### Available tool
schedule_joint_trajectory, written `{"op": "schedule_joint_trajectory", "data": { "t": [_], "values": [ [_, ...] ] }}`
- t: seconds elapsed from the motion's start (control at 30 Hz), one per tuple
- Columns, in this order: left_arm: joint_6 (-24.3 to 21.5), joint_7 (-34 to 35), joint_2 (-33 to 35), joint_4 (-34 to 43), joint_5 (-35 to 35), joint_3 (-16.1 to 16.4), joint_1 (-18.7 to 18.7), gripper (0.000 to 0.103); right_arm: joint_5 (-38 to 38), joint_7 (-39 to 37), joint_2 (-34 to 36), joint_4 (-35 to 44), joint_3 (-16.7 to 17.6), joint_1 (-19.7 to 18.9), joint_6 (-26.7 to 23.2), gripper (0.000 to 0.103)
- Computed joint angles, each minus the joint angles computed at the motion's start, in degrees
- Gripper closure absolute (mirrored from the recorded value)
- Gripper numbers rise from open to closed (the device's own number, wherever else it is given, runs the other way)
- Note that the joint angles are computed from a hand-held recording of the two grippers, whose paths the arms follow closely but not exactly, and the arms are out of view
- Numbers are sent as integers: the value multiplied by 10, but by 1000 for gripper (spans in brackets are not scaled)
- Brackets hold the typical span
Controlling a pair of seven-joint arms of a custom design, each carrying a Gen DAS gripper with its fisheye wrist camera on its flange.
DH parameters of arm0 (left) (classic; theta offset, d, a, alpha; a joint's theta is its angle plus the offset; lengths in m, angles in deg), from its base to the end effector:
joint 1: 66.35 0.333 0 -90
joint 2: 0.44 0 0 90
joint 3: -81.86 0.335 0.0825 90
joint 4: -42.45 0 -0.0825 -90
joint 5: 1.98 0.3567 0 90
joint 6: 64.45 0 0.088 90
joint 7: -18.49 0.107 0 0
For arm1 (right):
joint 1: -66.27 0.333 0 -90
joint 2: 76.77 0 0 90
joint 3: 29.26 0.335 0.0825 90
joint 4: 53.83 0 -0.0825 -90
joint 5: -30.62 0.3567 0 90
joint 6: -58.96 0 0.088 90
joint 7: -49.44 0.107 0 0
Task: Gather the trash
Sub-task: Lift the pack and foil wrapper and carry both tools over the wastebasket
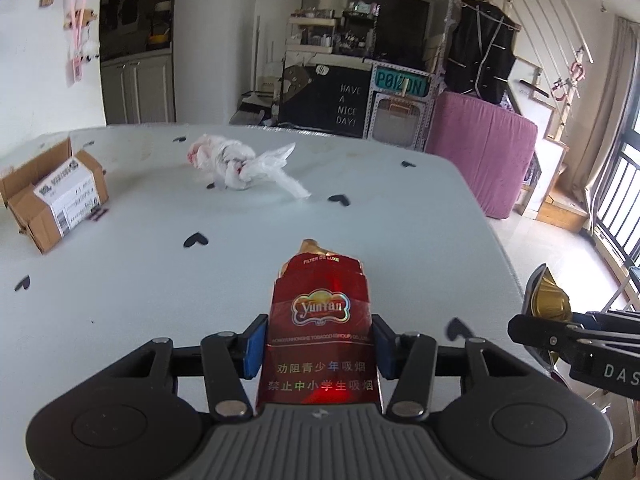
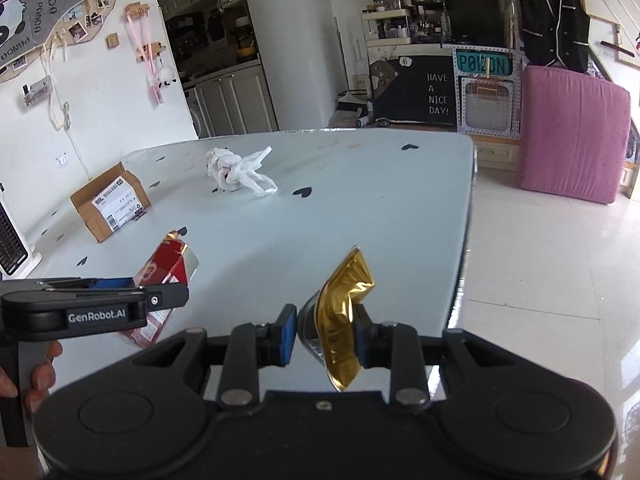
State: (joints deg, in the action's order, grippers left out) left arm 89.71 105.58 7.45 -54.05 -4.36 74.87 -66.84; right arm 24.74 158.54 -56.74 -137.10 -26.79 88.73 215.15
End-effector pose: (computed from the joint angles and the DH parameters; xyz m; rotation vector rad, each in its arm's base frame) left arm 0.6275 -0.0751 0.6434 -1.7074 1.7804 -0.9208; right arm 0.6327 0.2916 0.6234 -1.7300 1.4656 -0.5183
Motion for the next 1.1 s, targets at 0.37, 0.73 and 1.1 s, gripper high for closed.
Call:
{"op": "schedule_joint_trajectory", "data": {
  "t": [0.37,0.73,1.1],
  "values": [
    [8,0,-50,-27,5,-10,-20,50,-58,62,-84,-95,-19,-4,39,73],
    [24,-10,-57,-23,2,-25,-51,50,-121,111,-165,-182,-15,-42,65,73],
    [9,-2,-16,29,2,-48,-93,50,-150,125,-229,-254,-4,-99,70,73]
  ]
}}
